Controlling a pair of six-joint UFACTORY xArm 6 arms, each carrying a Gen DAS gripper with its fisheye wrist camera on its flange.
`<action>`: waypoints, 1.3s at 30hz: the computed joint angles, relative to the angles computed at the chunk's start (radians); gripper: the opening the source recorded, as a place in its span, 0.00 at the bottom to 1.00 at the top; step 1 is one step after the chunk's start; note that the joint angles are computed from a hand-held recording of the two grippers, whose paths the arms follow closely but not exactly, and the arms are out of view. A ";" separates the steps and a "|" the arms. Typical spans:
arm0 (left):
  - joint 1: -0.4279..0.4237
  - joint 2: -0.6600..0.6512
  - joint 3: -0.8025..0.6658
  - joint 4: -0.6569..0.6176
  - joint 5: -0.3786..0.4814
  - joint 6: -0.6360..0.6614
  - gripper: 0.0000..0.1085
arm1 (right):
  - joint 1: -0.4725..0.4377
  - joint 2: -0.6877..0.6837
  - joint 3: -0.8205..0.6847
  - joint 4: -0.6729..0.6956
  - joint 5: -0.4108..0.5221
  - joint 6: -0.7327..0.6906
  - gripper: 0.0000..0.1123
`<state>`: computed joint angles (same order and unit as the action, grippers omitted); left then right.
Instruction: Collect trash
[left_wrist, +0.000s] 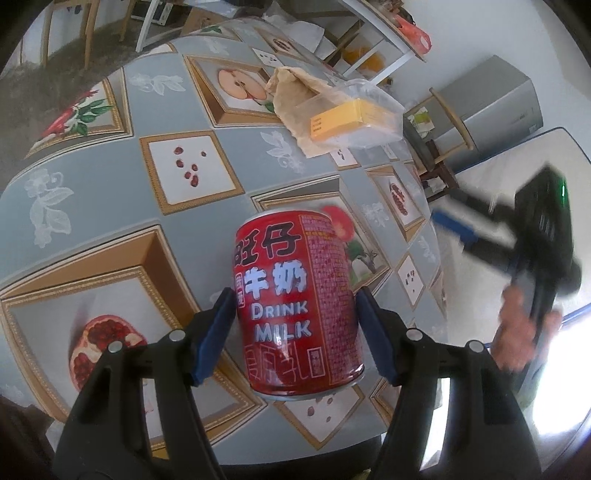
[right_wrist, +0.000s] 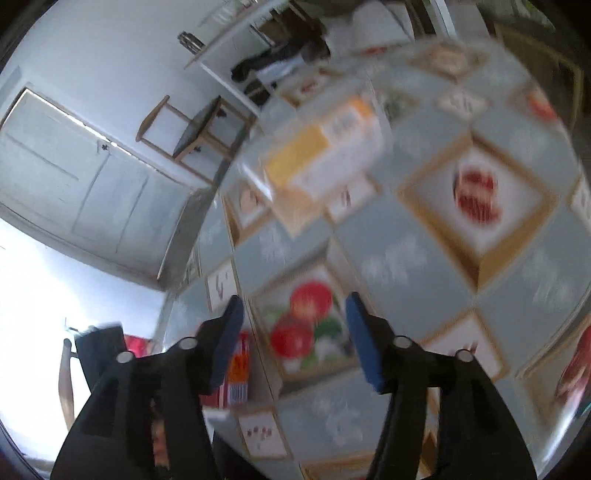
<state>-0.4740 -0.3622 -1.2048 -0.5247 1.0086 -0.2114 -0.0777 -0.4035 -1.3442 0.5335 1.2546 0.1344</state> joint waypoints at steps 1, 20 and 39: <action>0.002 -0.006 0.005 -0.001 -0.001 0.002 0.58 | 0.008 0.046 -0.050 -0.010 -0.017 0.033 0.58; 0.006 -0.034 0.039 -0.025 -0.014 0.029 0.58 | 0.123 0.421 -0.403 -0.574 -0.020 0.327 0.54; 0.009 -0.026 0.038 -0.046 -0.015 0.043 0.58 | 0.133 0.661 -0.801 -0.288 0.078 -0.183 0.84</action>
<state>-0.4647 -0.3878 -1.1670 -0.5703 0.9940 -0.1689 0.0552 0.2580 -2.1456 0.2455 1.3325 -0.0485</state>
